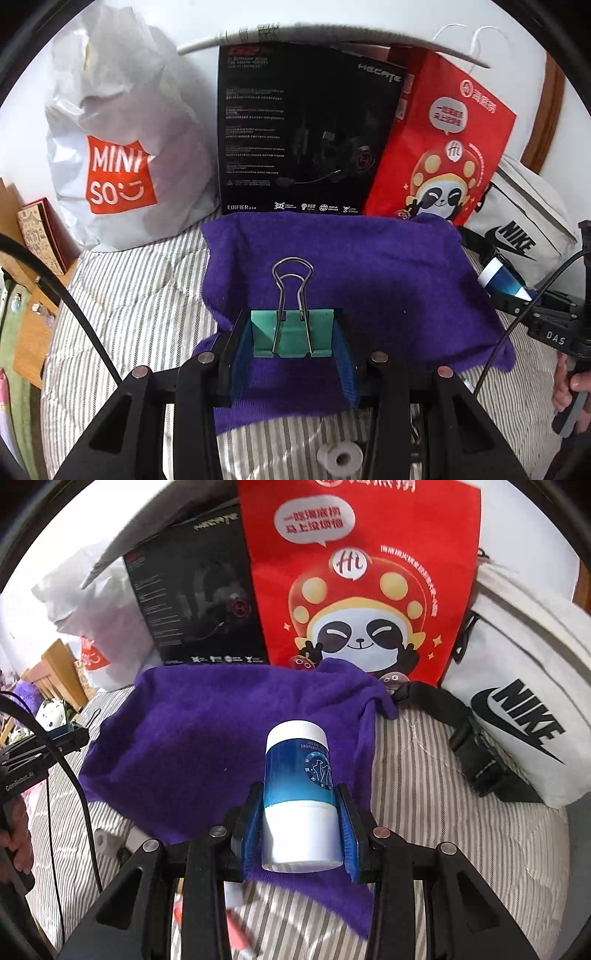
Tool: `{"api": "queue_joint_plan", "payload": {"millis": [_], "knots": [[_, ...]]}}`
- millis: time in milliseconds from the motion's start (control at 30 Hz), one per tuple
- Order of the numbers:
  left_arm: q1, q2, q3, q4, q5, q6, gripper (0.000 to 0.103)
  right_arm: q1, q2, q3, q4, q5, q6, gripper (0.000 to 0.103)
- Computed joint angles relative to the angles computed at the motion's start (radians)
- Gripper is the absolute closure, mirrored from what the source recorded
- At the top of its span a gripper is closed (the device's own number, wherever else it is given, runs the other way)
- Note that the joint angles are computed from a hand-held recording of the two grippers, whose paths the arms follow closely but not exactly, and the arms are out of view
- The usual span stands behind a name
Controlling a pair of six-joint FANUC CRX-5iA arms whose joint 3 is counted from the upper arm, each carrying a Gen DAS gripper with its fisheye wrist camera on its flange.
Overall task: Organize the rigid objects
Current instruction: 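Place the clip on the purple towel while the right places the bottle beside it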
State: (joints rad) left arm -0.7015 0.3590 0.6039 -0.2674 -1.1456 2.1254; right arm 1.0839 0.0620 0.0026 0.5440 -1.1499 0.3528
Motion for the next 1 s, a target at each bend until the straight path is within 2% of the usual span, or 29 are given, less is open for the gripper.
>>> {"api": "queue_joint_plan", "payload": {"millis": [233, 367, 600, 900, 967, 1000], "knots": [[0.027, 0.045, 0.033, 0.035, -0.002, -0.011, 0.064, -0.074, 0.054, 0.027, -0.051, 0.081, 0.045, 0.066], [0.038, 0.058, 0.043, 0.049, -0.005, -0.02, 0.064, -0.104, 0.093, 0.062, -0.07, 0.093, 0.078, 0.066], [0.055, 0.081, 0.059, 0.081, -0.011, -0.046, 0.064, -0.155, 0.196, 0.169, -0.127, 0.046, 0.159, 0.066], [0.076, 0.121, 0.091, 0.118, -0.014, -0.07, 0.064, -0.173, 0.247, 0.228, -0.146, -0.009, 0.204, 0.065], [0.079, 0.13, 0.095, 0.125, -0.014, -0.071, 0.064, -0.172, 0.246, 0.228, -0.15, -0.008, 0.214, 0.064], [0.081, 0.13, 0.093, 0.127, -0.011, -0.069, 0.064, -0.173, 0.244, 0.228, -0.156, -0.005, 0.22, 0.059]]}}
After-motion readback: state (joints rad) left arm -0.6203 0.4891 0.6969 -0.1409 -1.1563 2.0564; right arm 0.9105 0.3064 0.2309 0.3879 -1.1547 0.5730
